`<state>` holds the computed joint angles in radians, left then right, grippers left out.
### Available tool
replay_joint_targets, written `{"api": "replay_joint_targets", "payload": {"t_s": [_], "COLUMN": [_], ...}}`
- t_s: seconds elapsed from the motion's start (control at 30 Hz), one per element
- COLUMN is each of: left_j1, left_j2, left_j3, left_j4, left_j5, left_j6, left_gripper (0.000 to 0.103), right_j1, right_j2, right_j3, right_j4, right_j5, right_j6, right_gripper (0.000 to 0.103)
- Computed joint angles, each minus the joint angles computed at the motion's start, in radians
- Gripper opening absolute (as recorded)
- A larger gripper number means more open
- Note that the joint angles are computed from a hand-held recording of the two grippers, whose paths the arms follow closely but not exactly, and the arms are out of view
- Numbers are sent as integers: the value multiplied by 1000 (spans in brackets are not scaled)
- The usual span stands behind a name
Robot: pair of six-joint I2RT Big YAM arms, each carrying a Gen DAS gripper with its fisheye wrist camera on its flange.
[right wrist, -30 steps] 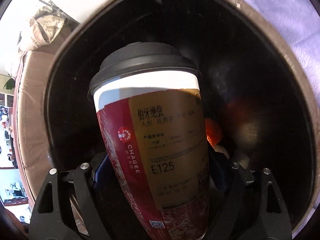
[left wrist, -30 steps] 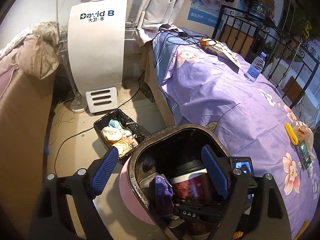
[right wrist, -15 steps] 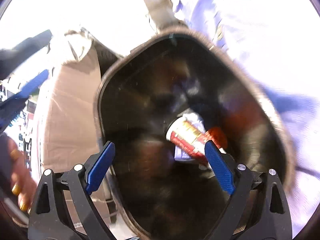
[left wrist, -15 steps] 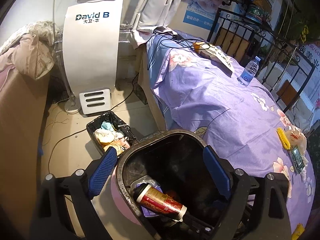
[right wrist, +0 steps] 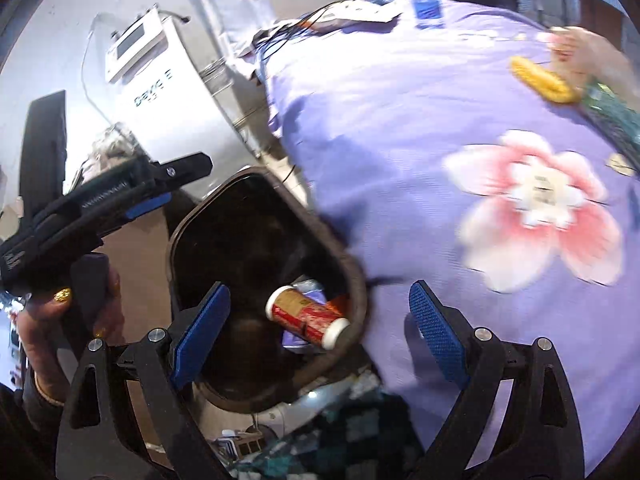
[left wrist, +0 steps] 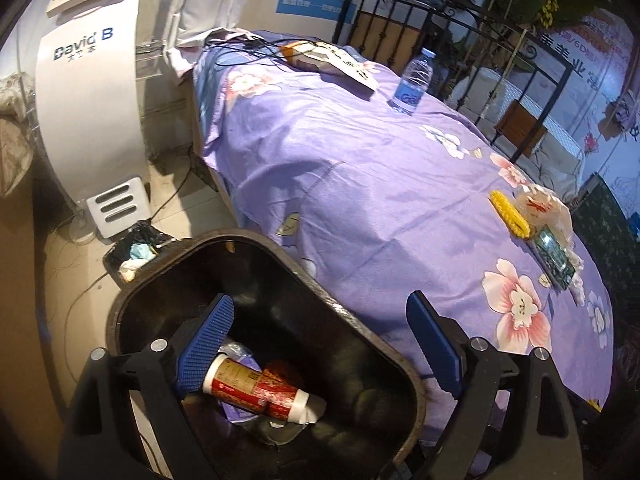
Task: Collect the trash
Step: 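Move both grippers back over the remaining trash on the bed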
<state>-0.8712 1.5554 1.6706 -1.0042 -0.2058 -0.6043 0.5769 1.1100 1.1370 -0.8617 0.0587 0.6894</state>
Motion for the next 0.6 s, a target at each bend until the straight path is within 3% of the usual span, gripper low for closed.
{"api": "replay_joint_targets", "payload": {"t_s": [0.23,0.37,0.6], "left_j1": [-85,-130,-176], "left_j2": [123,198,333], "left_j3": [142,246,459], "left_j4": [-34,-51,-106], "left_j5": [104,150,190], "left_j6": [128,202,272], "left_gripper": [86,87,88], "right_j1": [-137,-238,-476], "right_j2": [-203,-255,-270], "right_j3": [-70,-47,2], "right_j4": [-149,-247,-301], "right_j5": [-1,20,14], "right_j6": [-31,-133,-326], "right_gripper": [90,90,90]}}
